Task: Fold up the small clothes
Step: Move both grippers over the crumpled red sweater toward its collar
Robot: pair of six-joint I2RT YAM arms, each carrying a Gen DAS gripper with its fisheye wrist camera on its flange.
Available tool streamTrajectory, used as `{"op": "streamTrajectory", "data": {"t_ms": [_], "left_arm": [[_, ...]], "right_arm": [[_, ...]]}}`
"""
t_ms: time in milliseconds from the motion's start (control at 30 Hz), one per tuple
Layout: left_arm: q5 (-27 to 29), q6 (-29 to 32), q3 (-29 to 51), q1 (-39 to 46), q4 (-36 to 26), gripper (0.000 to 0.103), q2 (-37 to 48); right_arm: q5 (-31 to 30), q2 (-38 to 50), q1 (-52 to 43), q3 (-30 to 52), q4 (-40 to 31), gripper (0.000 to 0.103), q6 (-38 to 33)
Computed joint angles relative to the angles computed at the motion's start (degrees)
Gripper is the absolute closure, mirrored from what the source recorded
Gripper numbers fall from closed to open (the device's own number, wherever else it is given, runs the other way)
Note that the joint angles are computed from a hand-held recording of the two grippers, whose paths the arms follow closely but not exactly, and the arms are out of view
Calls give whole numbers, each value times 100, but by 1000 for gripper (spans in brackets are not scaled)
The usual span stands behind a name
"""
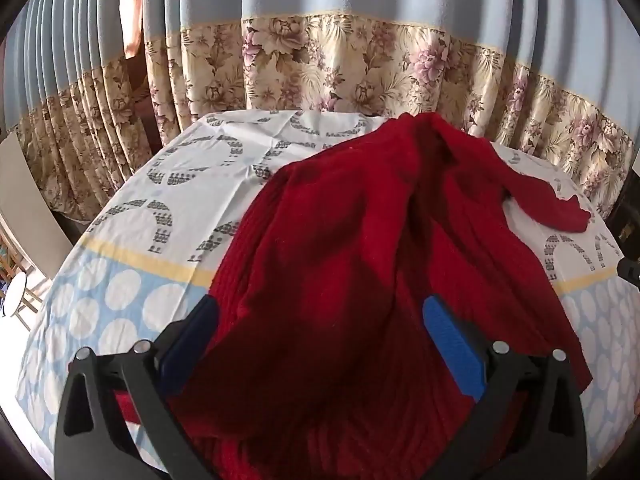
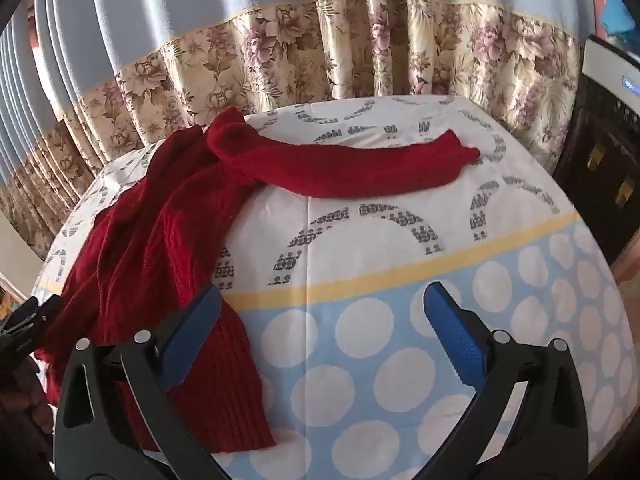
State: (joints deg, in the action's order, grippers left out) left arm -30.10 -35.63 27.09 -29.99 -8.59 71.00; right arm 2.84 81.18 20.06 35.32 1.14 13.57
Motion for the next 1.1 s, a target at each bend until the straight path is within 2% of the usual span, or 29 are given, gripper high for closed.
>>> {"op": "streamTrajectory", "data": {"t_ms": [33, 100, 133, 267, 400, 633, 733, 867, 967, 1100], "left_arm": [[-1, 35, 81, 37, 213, 1, 202], [-125, 42, 436, 7, -181, 1, 284], [-150, 81, 602, 77, -158, 1, 488], [216, 196, 510, 475, 156, 1, 349], [-165, 256, 601, 304, 22, 1, 359], [80, 51, 899, 340, -310, 1, 411], [-143, 53, 1088, 164, -575, 1, 431], [-157, 1, 1213, 44, -666, 1, 324], [-455, 70, 1387, -153, -738, 1, 452], [-672, 260, 1509, -241, -373, 1, 672]], "right_arm": [[165, 32, 74, 35, 20, 3, 0], [235, 109, 142, 96, 118, 3, 6], [290, 191, 179, 173, 114, 3, 48], [89, 420, 19, 464, -80, 3, 28], [392, 385, 253, 414, 44, 3, 79], [445, 78, 320, 107, 307, 3, 0], [676, -73, 443, -118, 541, 3, -93], [809, 107, 580, -44, 404, 3, 2], [958, 22, 717, -68, 488, 3, 61], [987, -192, 860, -68, 450, 3, 150]]}}
